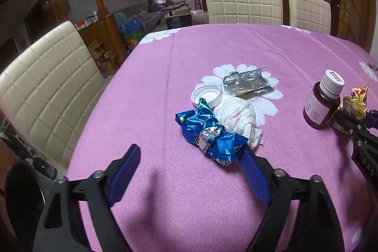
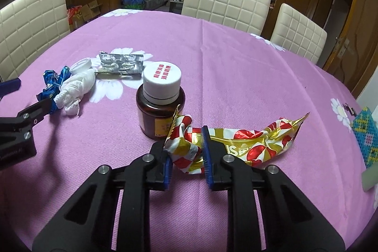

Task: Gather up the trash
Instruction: 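Grasp the blue wrapper with the left gripper while the right gripper grasps the gold wrapper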

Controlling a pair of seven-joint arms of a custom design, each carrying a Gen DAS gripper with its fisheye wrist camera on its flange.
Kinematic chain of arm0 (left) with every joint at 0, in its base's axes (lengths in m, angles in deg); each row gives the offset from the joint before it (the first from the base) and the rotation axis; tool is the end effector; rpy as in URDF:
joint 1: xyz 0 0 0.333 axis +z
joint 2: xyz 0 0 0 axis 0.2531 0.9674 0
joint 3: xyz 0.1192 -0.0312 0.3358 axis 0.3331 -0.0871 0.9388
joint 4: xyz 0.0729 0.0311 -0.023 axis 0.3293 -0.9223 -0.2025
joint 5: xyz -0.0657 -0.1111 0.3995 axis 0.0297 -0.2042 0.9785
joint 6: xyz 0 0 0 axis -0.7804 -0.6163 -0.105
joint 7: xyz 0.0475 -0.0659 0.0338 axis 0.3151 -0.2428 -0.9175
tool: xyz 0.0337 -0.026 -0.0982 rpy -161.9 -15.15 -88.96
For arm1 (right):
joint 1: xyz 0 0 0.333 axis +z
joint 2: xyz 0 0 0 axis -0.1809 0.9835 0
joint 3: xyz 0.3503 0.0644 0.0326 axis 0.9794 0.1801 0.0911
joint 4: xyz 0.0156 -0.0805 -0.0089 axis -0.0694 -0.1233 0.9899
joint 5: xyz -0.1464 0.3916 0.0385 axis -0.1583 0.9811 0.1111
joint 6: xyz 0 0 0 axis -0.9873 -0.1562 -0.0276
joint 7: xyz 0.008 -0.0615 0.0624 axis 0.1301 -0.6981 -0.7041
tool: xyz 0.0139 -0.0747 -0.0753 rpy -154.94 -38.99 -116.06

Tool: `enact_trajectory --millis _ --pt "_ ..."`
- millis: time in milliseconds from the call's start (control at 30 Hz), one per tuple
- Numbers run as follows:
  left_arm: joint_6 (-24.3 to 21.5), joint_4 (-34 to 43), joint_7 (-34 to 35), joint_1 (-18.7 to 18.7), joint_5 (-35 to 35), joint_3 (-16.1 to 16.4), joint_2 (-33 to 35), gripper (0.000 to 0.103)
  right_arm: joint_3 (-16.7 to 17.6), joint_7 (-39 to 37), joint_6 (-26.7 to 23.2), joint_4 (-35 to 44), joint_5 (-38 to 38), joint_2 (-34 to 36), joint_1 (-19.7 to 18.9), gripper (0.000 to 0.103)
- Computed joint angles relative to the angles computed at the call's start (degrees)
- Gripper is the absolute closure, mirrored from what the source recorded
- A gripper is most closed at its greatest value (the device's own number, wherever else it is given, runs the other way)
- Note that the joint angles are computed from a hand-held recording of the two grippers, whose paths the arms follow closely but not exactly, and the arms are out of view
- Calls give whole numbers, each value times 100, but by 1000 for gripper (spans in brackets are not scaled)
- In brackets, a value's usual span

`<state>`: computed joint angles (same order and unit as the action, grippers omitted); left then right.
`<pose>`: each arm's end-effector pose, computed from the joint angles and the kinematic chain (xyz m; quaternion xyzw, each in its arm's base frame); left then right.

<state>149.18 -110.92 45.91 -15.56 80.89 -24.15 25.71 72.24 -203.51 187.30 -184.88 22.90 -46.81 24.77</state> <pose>0.7294 -0.2999 0.2633 -0.4929 0.7799 -0.2789 0.2666 0.6617 0.3322 0.2492 -0.5812 0.7150 -0.3479 0.1730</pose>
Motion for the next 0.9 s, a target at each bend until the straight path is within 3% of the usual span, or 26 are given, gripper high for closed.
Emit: enact_trajectory --millis 100,167,267,333,433,567,733,900 --pt "-246 119 90 219 17 -275 25 50 -11 23 2 -16 -17 -16 10 81" --pt "-385 185 112 317 60 -400 44 70 -4 18 22 -26 -18 -23 0 81" --pt "-589 253 124 470 140 -590 60 87 -15 56 2 -52 -58 -42 26 81" --pt "-496 184 77 485 209 -593 25 88 -13 73 -27 -70 -94 -57 44 81" --pt "-162 -56 -106 142 322 -158 -57 88 8 92 -55 -83 -140 -68 52 81" --pt "181 -412 -31 -8 306 -4 -238 88 48 113 -63 -102 -203 -91 67 81" --pt "666 -877 198 -364 -9 379 -436 88 62 286 -6 -165 -472 -172 159 81" --pt "1040 -1338 553 -478 -348 488 -685 88 146 446 30 -223 -760 -283 211 82"
